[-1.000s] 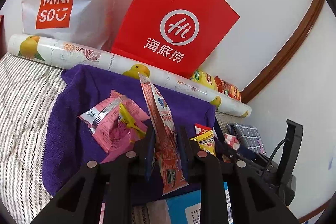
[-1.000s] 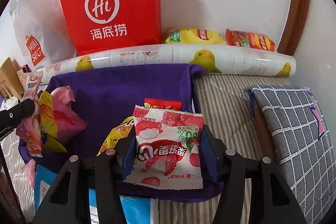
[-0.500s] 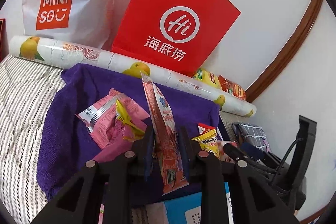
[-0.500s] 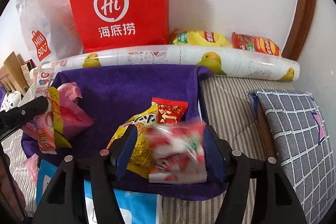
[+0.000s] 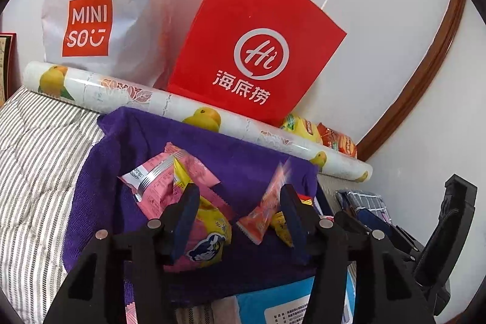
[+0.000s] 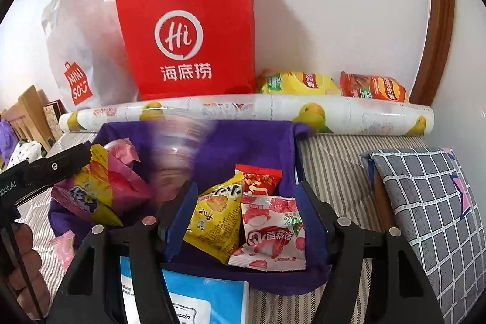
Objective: Organize snacks
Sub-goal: 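Open the right tool dropping the lychee packet while the left tool drops the stick packet on the towel, then move both tools back down to the snack pile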
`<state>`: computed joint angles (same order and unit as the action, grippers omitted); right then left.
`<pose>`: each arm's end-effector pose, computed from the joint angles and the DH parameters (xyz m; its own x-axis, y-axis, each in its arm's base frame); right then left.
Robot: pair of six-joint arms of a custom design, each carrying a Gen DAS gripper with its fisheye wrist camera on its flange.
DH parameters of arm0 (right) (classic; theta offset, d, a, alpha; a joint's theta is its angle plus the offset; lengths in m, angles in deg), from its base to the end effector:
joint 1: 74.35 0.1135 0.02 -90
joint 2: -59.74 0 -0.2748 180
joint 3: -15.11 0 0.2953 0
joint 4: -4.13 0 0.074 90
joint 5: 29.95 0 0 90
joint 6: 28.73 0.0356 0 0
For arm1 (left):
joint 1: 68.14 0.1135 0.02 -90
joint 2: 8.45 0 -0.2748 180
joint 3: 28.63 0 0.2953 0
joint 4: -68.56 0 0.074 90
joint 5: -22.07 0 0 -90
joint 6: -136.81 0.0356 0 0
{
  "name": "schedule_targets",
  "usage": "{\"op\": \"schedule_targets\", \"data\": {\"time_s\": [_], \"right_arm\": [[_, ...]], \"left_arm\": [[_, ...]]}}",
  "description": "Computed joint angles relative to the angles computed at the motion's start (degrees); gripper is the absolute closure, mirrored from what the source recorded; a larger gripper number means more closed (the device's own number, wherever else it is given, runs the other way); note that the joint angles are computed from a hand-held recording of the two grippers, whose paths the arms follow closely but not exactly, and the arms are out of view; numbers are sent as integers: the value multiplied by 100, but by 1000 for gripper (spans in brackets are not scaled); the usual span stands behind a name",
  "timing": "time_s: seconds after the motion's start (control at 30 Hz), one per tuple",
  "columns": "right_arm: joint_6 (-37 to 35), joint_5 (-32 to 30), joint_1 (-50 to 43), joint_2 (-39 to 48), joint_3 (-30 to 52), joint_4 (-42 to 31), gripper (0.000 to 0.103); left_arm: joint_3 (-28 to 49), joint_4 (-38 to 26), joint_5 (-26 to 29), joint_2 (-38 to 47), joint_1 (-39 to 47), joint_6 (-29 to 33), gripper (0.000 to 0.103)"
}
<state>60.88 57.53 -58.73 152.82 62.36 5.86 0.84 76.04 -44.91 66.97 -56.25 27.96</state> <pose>0.3070 0.0875 0.0998 -0.6682 -0.1939 -0.7183 -0.3040 0.9523 0.0257 0.2375 0.0358 0.1008 -0.6116 -0.4327 -0.6623 -0.0926 0.8706 -0.4832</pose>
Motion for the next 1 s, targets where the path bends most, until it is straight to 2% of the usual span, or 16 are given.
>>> {"op": "schedule_targets", "data": {"time_s": [0.2, 0.3, 0.5, 0.73, 0.9, 1.0], "right_arm": [[9, -33, 17, -136, -134, 165, 36], [150, -369, -71, -357, -233, 151, 36], [639, -891, -137, -1158, -470, -624, 31], [598, -157, 462, -3087, -1310, -1598, 31], [899, -48, 762, -4251, -1956, -2253, 31], [1025, -43, 1036, -4636, -2393, -2485, 31]], "left_arm": [[48, -134, 352, -29, 204, -28, 48], [8, -183, 513, -186, 308, -32, 48], [-82, -312, 763, -566, 448, 112, 48], [-105, -756, 577, -1042, 454, 353, 47], [-69, -1075, 504, -1190, 418, 537, 44], [-105, -1470, 764, -1354, 652, 673, 43]]}}
